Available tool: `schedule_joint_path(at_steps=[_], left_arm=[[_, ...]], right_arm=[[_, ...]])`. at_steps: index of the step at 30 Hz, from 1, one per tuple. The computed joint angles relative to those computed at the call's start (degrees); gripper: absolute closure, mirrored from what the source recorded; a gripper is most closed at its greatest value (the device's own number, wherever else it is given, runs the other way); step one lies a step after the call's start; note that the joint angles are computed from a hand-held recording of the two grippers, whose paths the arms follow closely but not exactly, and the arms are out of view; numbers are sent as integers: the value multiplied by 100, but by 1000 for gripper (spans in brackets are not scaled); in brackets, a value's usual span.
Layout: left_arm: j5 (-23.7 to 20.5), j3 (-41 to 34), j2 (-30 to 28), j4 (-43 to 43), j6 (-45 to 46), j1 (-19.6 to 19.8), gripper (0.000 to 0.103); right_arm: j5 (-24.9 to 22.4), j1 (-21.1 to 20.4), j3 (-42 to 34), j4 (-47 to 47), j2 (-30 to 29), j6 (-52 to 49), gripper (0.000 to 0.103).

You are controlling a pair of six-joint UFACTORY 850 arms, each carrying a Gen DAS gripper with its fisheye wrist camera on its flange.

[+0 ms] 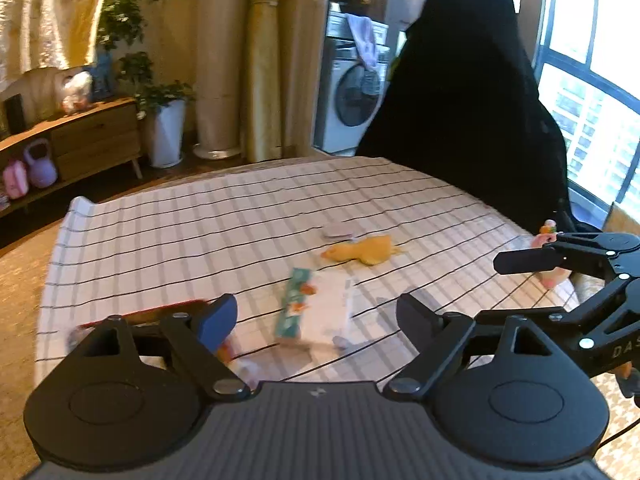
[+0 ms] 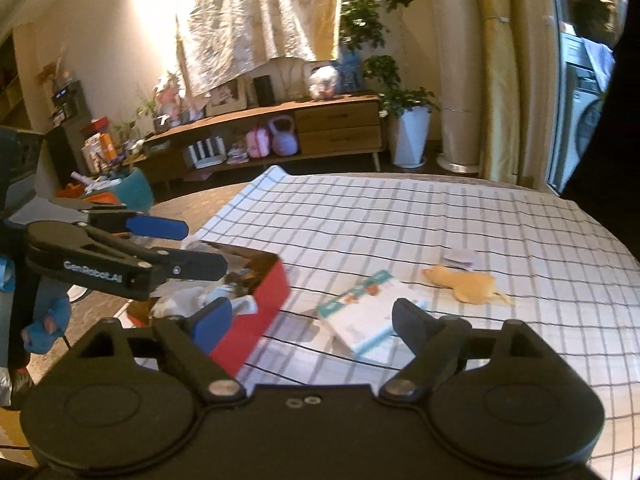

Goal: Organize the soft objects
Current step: 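Withdraw both open tools from the tin toward the tissue pack and duck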

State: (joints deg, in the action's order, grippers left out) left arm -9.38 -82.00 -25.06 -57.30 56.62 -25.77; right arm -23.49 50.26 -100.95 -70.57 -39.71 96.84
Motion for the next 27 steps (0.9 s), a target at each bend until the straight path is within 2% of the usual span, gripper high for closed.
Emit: schedule_joint_path(at_steps=[2,8,9,10,12,15,20,22,23,27], left_arm=[[9,-146,-117,71,-77,-94,9],[-273,-743,-576,317,-519,-252,7],[-252,-838,-653,493,-725,-290,6],[-186,-949,-741,910,-1170,-341,2],[-35,-1145,-897,1777,-2117,-422,0],[-107,-1543,-1200,2060,-2456,-456,0],[-516,-2508,-1833,2779,-3326,-466,0],[-740,-3044,-2164,3494,-4146,-485,0],[-872,-3336,-2343,3845,-4575,-494,0],[-1647,-4885,-3277,4368,-5352,-488,0]], right_arm=[[-20,-46,256,-241,147,340,15],[-43,-212,972,-950,534,1330,15],[-52,-239,1071,-1064,580,1493,15],[-63,-273,1167,-1178,625,1656,15],[-73,-329,1304,-1331,684,1868,15],[-21,-416,1505,-1543,765,2120,15],[191,-588,1593,-1579,762,2010,15],[268,-645,1561,-1518,720,1864,15],[294,-673,1547,-1503,697,1810,15],[438,-805,1389,-1116,547,1186,15]])
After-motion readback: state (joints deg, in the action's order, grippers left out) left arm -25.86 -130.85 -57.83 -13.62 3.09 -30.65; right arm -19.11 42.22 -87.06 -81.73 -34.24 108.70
